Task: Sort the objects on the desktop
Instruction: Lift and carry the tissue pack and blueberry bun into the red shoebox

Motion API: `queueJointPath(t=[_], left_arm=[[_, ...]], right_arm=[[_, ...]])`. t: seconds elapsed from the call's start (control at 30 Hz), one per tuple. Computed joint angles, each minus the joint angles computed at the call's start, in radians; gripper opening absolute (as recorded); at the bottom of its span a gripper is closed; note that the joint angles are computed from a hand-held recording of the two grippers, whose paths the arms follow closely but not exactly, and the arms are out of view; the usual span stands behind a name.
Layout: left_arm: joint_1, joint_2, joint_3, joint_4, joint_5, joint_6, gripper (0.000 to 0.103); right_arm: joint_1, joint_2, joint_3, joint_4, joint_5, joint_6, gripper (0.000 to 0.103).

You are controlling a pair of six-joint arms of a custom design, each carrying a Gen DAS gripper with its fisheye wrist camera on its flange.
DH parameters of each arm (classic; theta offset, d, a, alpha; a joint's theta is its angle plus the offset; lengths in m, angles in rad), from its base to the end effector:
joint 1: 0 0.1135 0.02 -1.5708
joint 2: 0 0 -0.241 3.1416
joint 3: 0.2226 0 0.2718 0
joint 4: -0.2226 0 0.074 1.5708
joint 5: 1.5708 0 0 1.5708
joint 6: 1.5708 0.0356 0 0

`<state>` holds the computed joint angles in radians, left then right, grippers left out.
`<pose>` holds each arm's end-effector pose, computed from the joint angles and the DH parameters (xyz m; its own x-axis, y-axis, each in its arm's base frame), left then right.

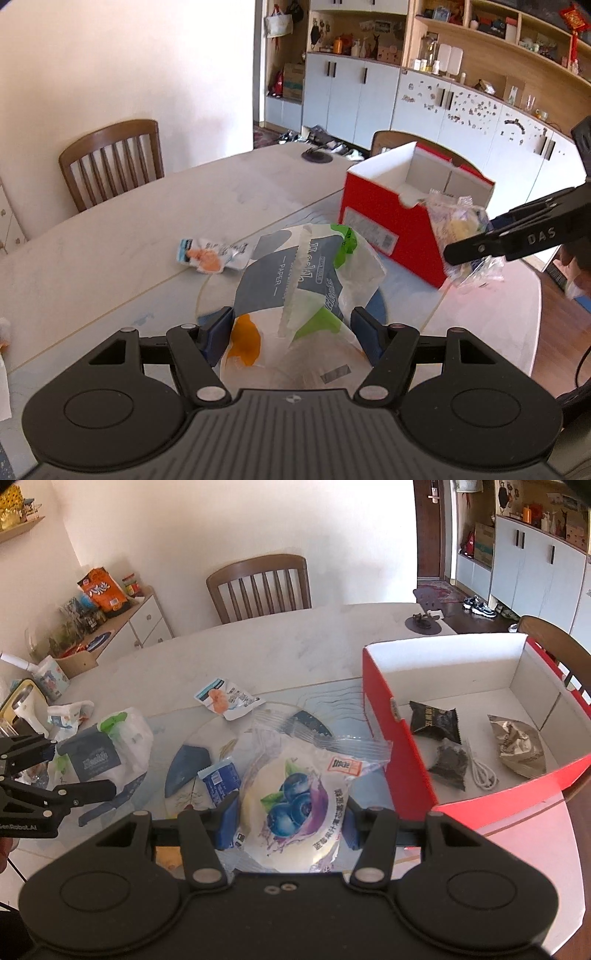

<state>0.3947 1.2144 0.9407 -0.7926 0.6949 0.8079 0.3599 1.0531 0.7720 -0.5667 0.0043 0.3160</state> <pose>0.2454 0.0775 0.2368 -0.5654 0.3660 -0.7392 0.5775 0.8155 -0.0379 0.2290 0.0860 0.2248 -0.7757 0.0402 -0.6299 -0.1141 0.9726 0.2026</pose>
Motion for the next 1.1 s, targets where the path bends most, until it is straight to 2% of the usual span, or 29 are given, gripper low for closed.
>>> queueJointPath(t=[0.3,0.6,0.93,1.1], left_arm=[[-0.141,-0.103,-0.020,0.032,-0.038,-0.144,0.069],[-0.360,-0.133,-0.034,0.111,-0.130,-0.310,0.069],[-0.603,-0.053,0.008,0.237,-0.262,-0.469,0.069],[-0.701,0.026,0.054,0.287,-0.323,-0.515,0.069]], right_arm=[[-0.112,-0.080,-0.009,-0.039,-0.057,-0.078,0.053],[-0.300,-0.104,-0.017,-0.058,-0.165,-0.199,0.053],[-0.526,-0.035,0.014,-0.048,-0.285,-0.361,0.053],[-0.618,0.026,0.047,-0.039,-0.335,-0.435,0.053]])
